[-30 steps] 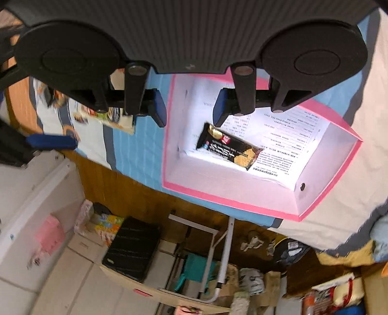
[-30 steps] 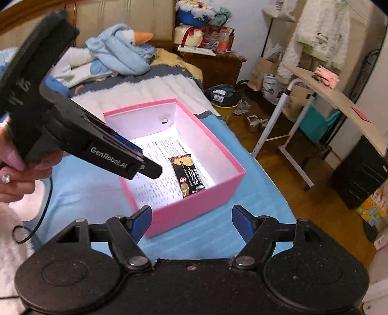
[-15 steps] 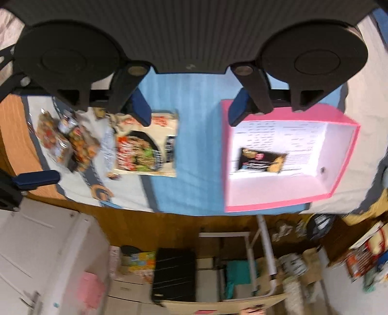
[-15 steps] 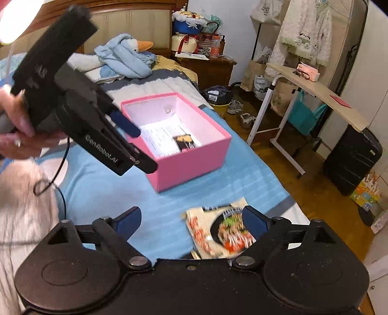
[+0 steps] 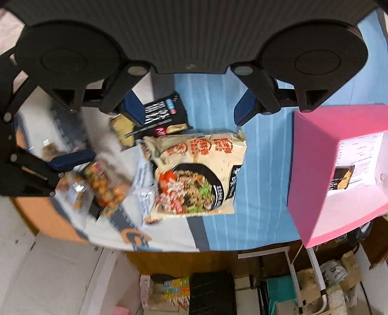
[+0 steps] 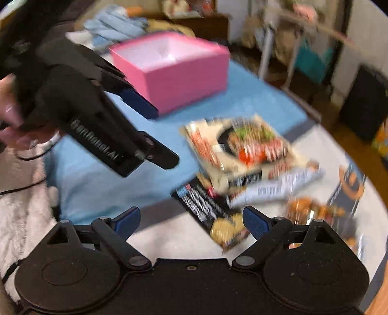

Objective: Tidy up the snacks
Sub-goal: 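Move both grippers back to the snacks and grasp the second black cracker pack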

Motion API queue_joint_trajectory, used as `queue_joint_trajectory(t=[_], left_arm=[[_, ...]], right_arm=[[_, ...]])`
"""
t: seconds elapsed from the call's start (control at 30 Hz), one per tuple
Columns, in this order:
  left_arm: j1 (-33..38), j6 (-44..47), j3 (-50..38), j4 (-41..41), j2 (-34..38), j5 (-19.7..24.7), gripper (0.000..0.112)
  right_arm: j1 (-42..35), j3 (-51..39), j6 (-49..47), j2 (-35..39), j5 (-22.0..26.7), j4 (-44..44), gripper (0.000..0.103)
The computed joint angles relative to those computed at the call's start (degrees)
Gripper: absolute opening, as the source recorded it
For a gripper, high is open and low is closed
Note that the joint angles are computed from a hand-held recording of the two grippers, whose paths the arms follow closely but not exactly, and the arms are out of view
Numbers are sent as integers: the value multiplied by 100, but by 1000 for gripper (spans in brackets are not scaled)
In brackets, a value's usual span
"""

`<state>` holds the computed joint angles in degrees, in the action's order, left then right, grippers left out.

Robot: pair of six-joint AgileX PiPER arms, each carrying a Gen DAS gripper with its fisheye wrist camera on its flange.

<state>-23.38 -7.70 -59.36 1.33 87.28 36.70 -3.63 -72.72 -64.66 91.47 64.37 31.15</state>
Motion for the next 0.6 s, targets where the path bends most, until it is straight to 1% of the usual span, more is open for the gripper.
queue_joint_trajectory(t=[0.07,0.1,0.17,0.23,0.3,0.33,0.4,0.43,0.5,0.53,0.6], left_arm=[[-99,-242,72,254,179,-158,80],[-97,-273,105,235,242,-224,80],[11,-29,234,-138,321,-418,80],[128,188,269,-529,476,-498,80],[280,455,321,-998,639,-576,79],[312,518,340,-1157,716,-640,79],[367,540,417,-1363,848,-830,78],[369,554,449,-1481,913,-919,78],[370,915,467,-1886,1037,-1038,78],[327,1035,430,-1952,1118,-1063,78],[191,836,361,-1755,1258,-1166,75]], right_arm=[[28,0,306,246,-24,-71,93],[108,-27,600,381,-48,-250,93],[232,-58,973,592,-102,-502,93],[304,49,1222,678,-290,-617,93],[416,123,1648,747,-490,-911,93],[440,110,1824,815,-503,-1018,92],[461,158,2285,869,-718,-1211,91],[470,111,2474,932,-721,-1285,91],[380,57,2497,1026,-753,-1141,91],[375,91,2419,1026,-845,-1067,91],[393,214,2231,988,-1050,-967,90]])
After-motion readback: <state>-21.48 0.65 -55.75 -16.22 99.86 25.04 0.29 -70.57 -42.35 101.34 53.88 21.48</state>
